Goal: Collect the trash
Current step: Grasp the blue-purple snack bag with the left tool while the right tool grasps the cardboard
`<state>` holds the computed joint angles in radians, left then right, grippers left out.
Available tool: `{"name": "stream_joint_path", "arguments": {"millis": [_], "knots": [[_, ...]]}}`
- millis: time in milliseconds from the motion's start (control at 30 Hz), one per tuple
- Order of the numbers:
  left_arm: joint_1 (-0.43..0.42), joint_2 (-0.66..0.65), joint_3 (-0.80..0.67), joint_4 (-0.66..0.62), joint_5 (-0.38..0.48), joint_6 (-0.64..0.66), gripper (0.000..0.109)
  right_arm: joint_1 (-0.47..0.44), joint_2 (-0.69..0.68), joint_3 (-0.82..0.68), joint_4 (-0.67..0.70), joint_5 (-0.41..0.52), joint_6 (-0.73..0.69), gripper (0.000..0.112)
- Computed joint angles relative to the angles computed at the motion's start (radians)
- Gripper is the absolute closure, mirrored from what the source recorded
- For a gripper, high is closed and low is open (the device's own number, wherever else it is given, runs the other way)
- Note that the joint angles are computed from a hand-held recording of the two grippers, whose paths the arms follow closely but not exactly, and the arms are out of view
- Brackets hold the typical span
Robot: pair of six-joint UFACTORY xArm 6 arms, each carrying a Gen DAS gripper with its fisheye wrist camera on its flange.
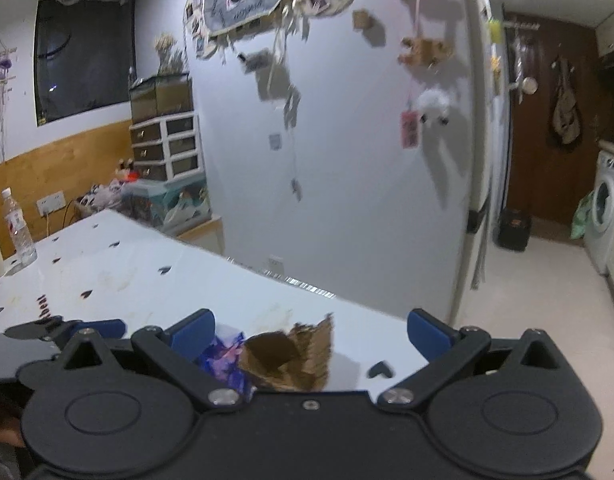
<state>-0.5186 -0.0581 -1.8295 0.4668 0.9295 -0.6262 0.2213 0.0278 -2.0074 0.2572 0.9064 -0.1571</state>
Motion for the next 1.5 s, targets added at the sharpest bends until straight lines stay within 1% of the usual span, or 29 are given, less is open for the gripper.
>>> {"name": "stream_joint_path", "arguments": {"millis": [100,267,400,467,500,567,667,700,767,800,833,867,900,1033,1133,1233,1333,1400,1467,1500], "knots": [[0.028,-0.005,0.027,-0.048,-0.028,0.022,0.006,0.024,0.072,-0.075,-0.036,0.039,0.041,0.009],[0.059,-0.005,0.043,-0.132,-0.057,0.110,0.006,0.055,0.211,-0.241,-0.101,0.124,0.132,0.009],[0.068,0.000,0.052,-0.195,-0.065,0.167,0.006,0.069,0.331,-0.402,-0.118,0.233,0.157,0.009],[0.070,0.008,0.051,-0.208,-0.060,0.183,0.006,0.077,0.371,-0.453,-0.129,0.268,0.160,0.009],[0.070,0.012,0.048,-0.209,-0.054,0.187,0.006,0.080,0.402,-0.501,-0.136,0.302,0.165,0.009],[0.072,0.016,0.052,-0.223,-0.051,0.197,0.006,0.094,0.449,-0.568,-0.187,0.347,0.188,0.009],[0.076,0.013,0.066,-0.239,-0.050,0.199,0.006,0.102,0.455,-0.559,-0.248,0.340,0.227,0.009],[0.076,0.012,0.069,-0.239,-0.049,0.197,0.006,0.098,0.448,-0.544,-0.247,0.335,0.240,0.009],[0.077,0.010,0.077,-0.244,-0.049,0.195,0.006,0.081,0.428,-0.505,-0.202,0.318,0.233,0.011],[0.077,0.010,0.079,-0.249,-0.050,0.195,0.006,0.072,0.408,-0.472,-0.176,0.311,0.224,0.014],[0.078,0.009,0.085,-0.256,-0.052,0.195,0.006,0.067,0.395,-0.451,-0.168,0.303,0.224,0.031],[0.079,0.013,0.081,-0.263,-0.051,0.193,0.006,0.062,0.372,-0.413,-0.162,0.285,0.225,0.038],[0.079,0.014,0.083,-0.272,-0.051,0.191,0.006,0.056,0.356,-0.392,-0.157,0.278,0.228,0.042],[0.082,0.015,0.095,-0.290,-0.053,0.166,0.006,0.040,0.294,-0.308,-0.139,0.257,0.191,0.047],[0.082,0.006,0.118,-0.273,-0.084,0.105,0.007,0.023,0.228,-0.207,-0.112,0.213,0.172,0.050],[0.082,-0.009,0.148,-0.259,-0.121,0.040,0.012,0.009,0.167,-0.115,-0.087,0.170,0.152,0.051],[0.069,-0.009,0.151,-0.213,-0.124,-0.007,0.019,0.004,0.120,-0.046,-0.087,0.136,0.143,0.052],[0.058,-0.005,0.144,-0.182,-0.115,-0.019,0.029,0.000,0.089,0.002,-0.076,0.111,0.140,0.053],[0.047,-0.007,0.147,-0.160,-0.113,-0.028,0.034,-0.006,0.068,0.034,-0.055,0.106,0.135,0.053],[0.043,-0.009,0.151,-0.154,-0.116,-0.031,0.040,-0.007,0.057,0.048,-0.055,0.106,0.131,0.053]]}}
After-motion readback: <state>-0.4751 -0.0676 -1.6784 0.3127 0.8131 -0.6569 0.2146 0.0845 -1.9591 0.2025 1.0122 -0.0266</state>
